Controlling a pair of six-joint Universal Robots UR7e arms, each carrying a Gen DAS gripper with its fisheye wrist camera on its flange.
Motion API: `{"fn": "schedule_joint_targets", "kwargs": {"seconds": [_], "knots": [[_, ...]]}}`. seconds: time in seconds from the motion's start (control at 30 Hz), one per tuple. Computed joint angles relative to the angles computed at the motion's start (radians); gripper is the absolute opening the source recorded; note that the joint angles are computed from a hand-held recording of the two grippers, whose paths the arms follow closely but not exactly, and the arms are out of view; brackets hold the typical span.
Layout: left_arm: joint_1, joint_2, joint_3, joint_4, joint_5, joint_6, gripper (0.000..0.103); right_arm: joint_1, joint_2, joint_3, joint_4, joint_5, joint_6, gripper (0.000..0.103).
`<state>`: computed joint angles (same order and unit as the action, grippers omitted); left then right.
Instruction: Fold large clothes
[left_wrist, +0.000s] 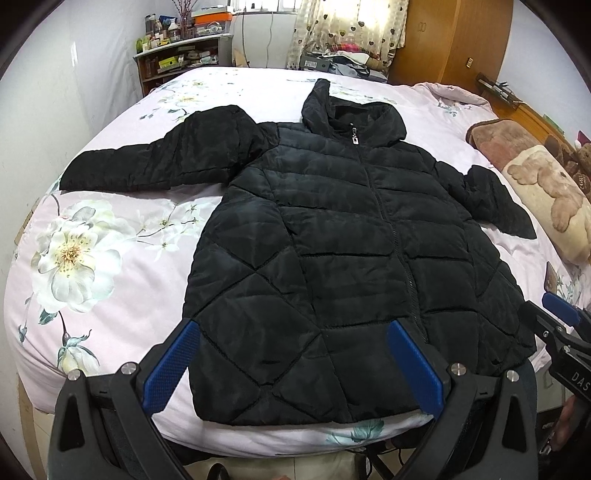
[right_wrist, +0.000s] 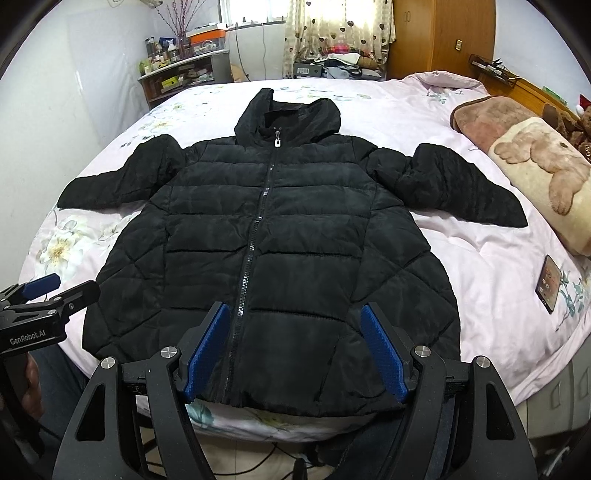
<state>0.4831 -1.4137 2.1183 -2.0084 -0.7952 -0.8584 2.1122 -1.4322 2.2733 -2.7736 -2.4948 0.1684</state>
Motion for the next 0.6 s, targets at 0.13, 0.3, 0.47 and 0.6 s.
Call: {"fn": "schedule_joint_targets", "kwargs": {"seconds": [0.13, 0.3, 0.47, 0.6], "knots": [[0.041, -0.001, 0.006, -0.058, -0.004, 0.026, 0.103, -0.02, 0.013, -0.008, -0.035, 0.018, -0.029, 0.073], [0.123, 0.0, 0.003, -0.163, -0.012, 0.071, 0.103, -0.05, 0.054, -0.039, -0.087, 0.047, -0.098, 0.073], [0.203, 0.021, -0.028, -0.233, 0.06, 0.139, 0.1, -0.082, 0.117, -0.097, -0.101, 0.067, -0.155, 0.073], [0.277, 0.045, -0.07, -0.299, 0.114, 0.205, 0.098, -0.108, 0.177, -0.146, -0.123, 0.078, -0.197, 0.073]]}}
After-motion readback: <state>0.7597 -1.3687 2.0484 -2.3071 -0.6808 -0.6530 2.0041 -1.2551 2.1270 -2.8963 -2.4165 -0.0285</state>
